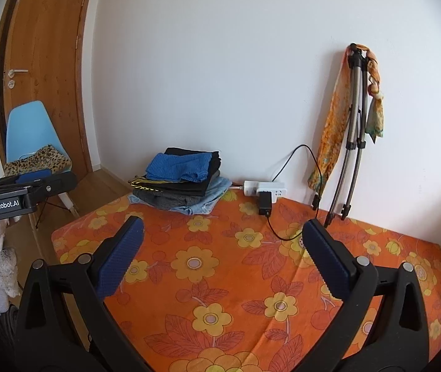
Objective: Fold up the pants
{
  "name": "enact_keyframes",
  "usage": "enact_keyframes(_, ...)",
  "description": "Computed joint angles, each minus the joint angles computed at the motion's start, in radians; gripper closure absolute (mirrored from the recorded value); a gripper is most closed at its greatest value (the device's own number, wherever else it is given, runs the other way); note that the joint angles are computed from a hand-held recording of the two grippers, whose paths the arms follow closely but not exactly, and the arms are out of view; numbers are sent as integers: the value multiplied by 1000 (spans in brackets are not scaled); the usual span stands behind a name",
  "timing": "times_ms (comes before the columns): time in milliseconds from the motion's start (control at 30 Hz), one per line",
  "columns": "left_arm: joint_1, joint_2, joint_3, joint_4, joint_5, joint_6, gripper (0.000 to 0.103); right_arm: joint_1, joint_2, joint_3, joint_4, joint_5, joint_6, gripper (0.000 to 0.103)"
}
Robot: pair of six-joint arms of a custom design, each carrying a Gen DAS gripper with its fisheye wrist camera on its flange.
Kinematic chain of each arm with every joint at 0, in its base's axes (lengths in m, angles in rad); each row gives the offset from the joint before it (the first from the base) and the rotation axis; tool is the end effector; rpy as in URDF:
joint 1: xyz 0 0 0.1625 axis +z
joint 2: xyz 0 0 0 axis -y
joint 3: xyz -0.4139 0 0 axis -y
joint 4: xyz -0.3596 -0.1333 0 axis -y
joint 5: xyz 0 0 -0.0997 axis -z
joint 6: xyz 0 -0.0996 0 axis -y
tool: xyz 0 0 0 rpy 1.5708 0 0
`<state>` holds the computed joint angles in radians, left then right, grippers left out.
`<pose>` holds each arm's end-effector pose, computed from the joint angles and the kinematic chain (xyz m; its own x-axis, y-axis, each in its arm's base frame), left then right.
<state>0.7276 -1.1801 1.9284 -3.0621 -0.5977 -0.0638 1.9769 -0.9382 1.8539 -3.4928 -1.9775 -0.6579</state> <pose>-0.2542 -0.5152 0.3267 -0.8253 0.0170 -0.5644 0.4983 0.4919 -0.7139 0.3211 -0.5090 0.2464 -0.6429 -0.3447 0.6841 -0.7639 0.3548 -0.5391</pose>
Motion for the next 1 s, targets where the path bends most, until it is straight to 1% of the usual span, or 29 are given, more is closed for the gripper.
enact_keyframes(100, 9, 15, -6, 19, 15, -12, 14, -22, 7, 9, -28, 12, 2, 0)
enact_keyframes(167, 9, 31, -2, -24, 38, 15, 14, -39, 14, 20, -62, 22, 0, 0)
enact_keyframes(233, 11, 47, 0, -56, 58, 40, 14, -52, 20, 23, -61, 20, -6, 0)
enact_keyframes(300, 20, 50, 0, -41, 44, 30, 14, -63, 22, 18, -36, 14, -11, 0)
enact_keyframes(400, 31, 58, -3, -13, 32, 19, 14, -76, 23, 17, -14, 9, 6, 0)
enact_keyframes(567, 43, 68, -14, 22, 23, 4, 14, -88, 21, 21, -7, 6, 18, 0)
enact_keyframes(800, 50, 68, -19, 44, 21, -10, 14, -99, 18, 18, 20, 10, 40, 0)
enact_keyframes(1000, 51, 70, -17, 37, 23, -2, 14, -98, 20, 19, 14, 10, 35, 0)
